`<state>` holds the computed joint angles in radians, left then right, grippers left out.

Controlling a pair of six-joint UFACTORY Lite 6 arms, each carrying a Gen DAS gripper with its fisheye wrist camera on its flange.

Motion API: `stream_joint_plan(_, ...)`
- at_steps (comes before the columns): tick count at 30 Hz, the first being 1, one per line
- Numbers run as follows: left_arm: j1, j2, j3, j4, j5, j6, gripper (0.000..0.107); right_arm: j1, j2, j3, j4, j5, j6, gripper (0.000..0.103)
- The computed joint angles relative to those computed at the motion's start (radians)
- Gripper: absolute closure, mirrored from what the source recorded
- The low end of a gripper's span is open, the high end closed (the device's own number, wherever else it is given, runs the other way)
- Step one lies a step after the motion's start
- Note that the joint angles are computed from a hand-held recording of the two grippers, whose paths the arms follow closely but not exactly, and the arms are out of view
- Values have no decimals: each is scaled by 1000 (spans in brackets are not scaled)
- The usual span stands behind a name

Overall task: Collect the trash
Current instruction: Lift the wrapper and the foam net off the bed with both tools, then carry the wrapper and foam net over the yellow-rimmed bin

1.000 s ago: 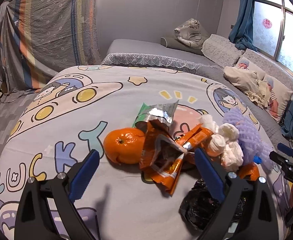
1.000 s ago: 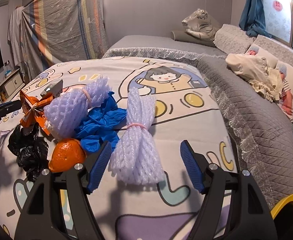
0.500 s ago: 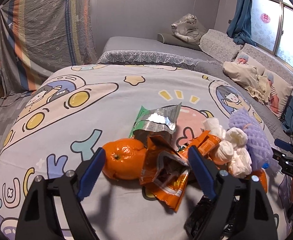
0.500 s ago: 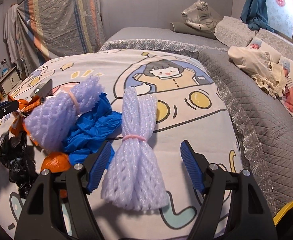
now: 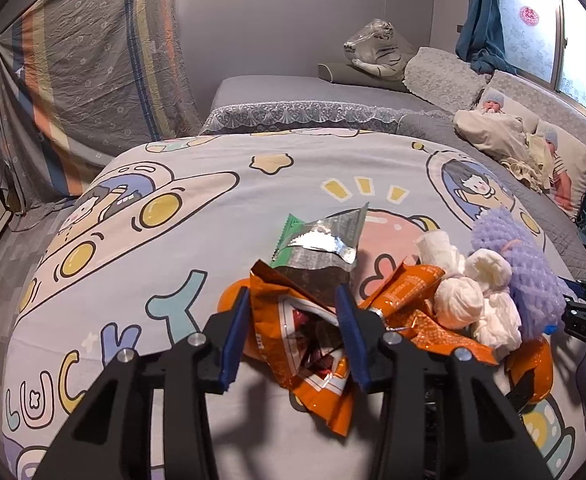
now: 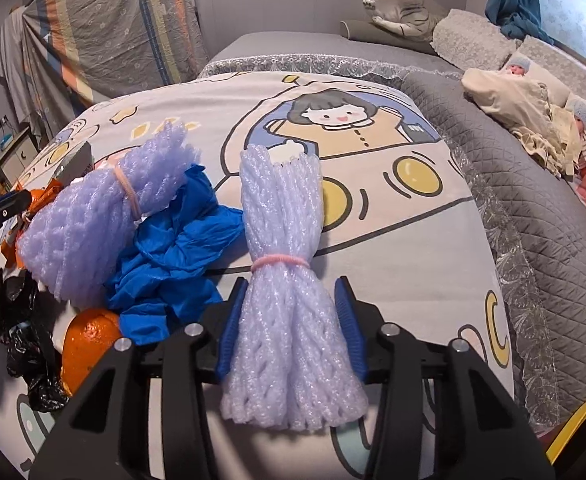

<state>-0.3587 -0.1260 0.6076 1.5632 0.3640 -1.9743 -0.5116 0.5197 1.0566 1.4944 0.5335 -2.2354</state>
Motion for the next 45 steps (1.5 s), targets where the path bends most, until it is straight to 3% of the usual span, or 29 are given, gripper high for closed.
stream_joint_plan(7,26,-31,-13,-65,-16,46,73,-13,-18,-24,55,14,-58,77)
stream_joint_plan(18,28,-228,-96,-269,21,237,86,-99,-109,-69,20,117,-36,77)
stream_joint_plan(27,4,-464,-202,-456,76,403,88,-203,-217,-153,-81,219,-9,77)
stream_joint_plan(32,-115,-622,-240,-547,201,448,88,-293,-288,-207,-164,310,6,77)
stream_joint_plan(36,-294,-710,-251,-555,363,386,88,-387,-344,-244,-230,408,-2,77)
stream_joint_plan(45,-721,-719,-246,-516,675,113,88,-573,-389,-267,-328,569,-41,77)
